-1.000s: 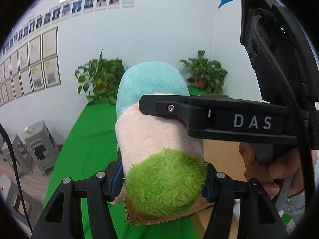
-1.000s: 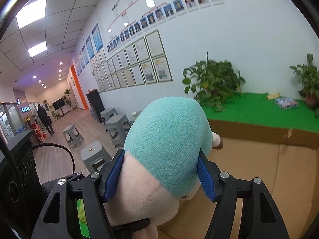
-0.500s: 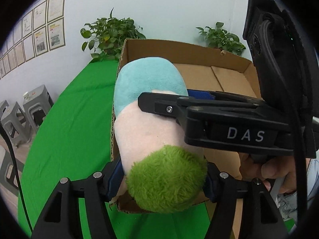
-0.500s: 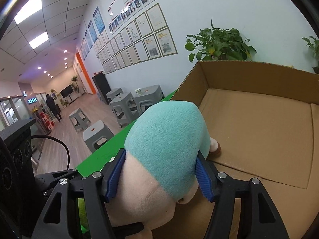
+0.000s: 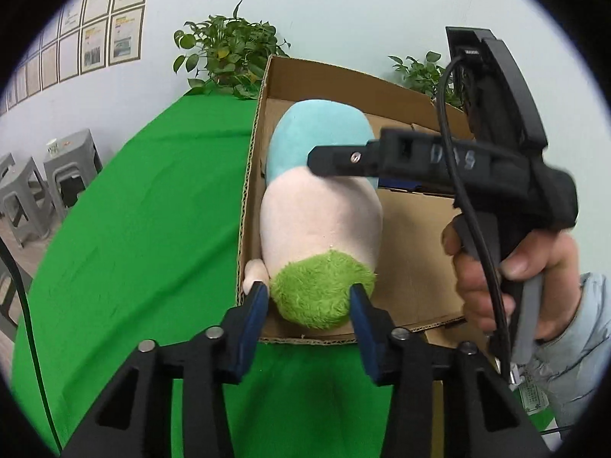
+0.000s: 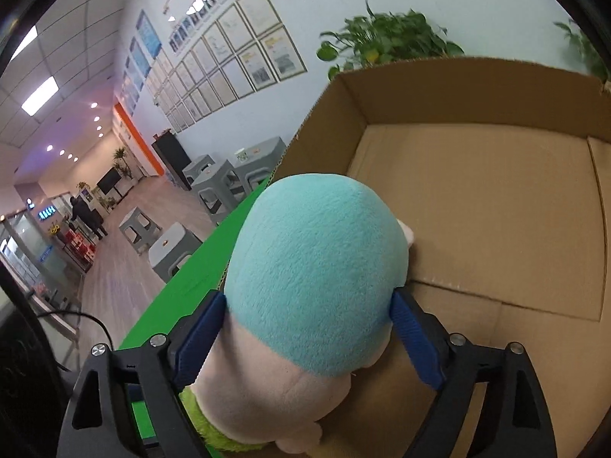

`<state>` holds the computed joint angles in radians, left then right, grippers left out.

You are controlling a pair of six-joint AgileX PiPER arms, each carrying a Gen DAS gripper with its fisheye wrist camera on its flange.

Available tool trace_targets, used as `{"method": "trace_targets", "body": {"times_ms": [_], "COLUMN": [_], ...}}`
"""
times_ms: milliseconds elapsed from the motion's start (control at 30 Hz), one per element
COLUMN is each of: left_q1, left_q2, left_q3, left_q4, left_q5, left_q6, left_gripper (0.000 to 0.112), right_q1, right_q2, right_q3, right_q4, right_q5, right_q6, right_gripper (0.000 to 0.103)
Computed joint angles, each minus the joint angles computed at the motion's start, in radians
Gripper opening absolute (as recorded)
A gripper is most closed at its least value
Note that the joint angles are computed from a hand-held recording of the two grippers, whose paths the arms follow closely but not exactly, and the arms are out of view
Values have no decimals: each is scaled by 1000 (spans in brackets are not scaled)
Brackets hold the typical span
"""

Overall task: Organize objects
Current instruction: 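Lower the plush toy into the tray and open the left gripper, then move the right gripper to the long brown box and grasp it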

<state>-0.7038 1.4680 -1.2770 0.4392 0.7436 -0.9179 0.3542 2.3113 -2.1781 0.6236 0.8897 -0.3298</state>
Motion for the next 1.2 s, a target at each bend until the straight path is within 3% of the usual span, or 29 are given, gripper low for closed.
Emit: {"method": "trace_targets", "body": {"times_ms": [133, 167, 200, 333, 500, 633, 733, 767, 900, 1033, 1100, 1200], "left_q1": [8, 13, 7, -32, -28, -46, -81, -91, -136, -219, -258, -306], "left_q2": [10, 15, 20, 6, -6, -5, -15, -19, -53, -70, -62, -34], "left_q3": [-3, -6, -9, 8, 25, 19, 18, 17, 29, 13, -8, -57], "left_q4": [-14, -22, -17, 27, 37, 99, 171, 188, 274, 403, 453, 486], "left_q5": [-15, -16, -13, 5, -4, 31, 94, 118, 207, 327, 389, 474], "left_q6": [16, 28, 26, -29, -59, -136, -218, -239, -350, -459, -484, -486], "left_gripper": [35, 34, 34, 34, 34, 34, 35, 41, 62, 79, 80, 80], "right_q1": [-4, -3, -1, 7, -7, 4, 24, 34, 53, 43, 23, -19], "right_q2": [145, 172, 174, 88, 68, 60, 113, 104, -53, -322, -449, -598], "right_q3": [-315, -348, -342, -119, -5, 16, -150, -151, 47, 415, 584, 742], "right_q4": [-75, -71, -66, -2, 97, 63, -85, -142, -268, -327, -317, -286], "right_q5": [240, 260, 252, 68, -30, -57, 36, 37, -44, -230, -296, -315], "right_q6": [178, 189, 178, 44, -11, 34, 207, 249, 271, 265, 244, 234], "right_gripper": [87, 86, 85, 71, 69, 84, 98, 103, 102, 102, 102, 102]}}
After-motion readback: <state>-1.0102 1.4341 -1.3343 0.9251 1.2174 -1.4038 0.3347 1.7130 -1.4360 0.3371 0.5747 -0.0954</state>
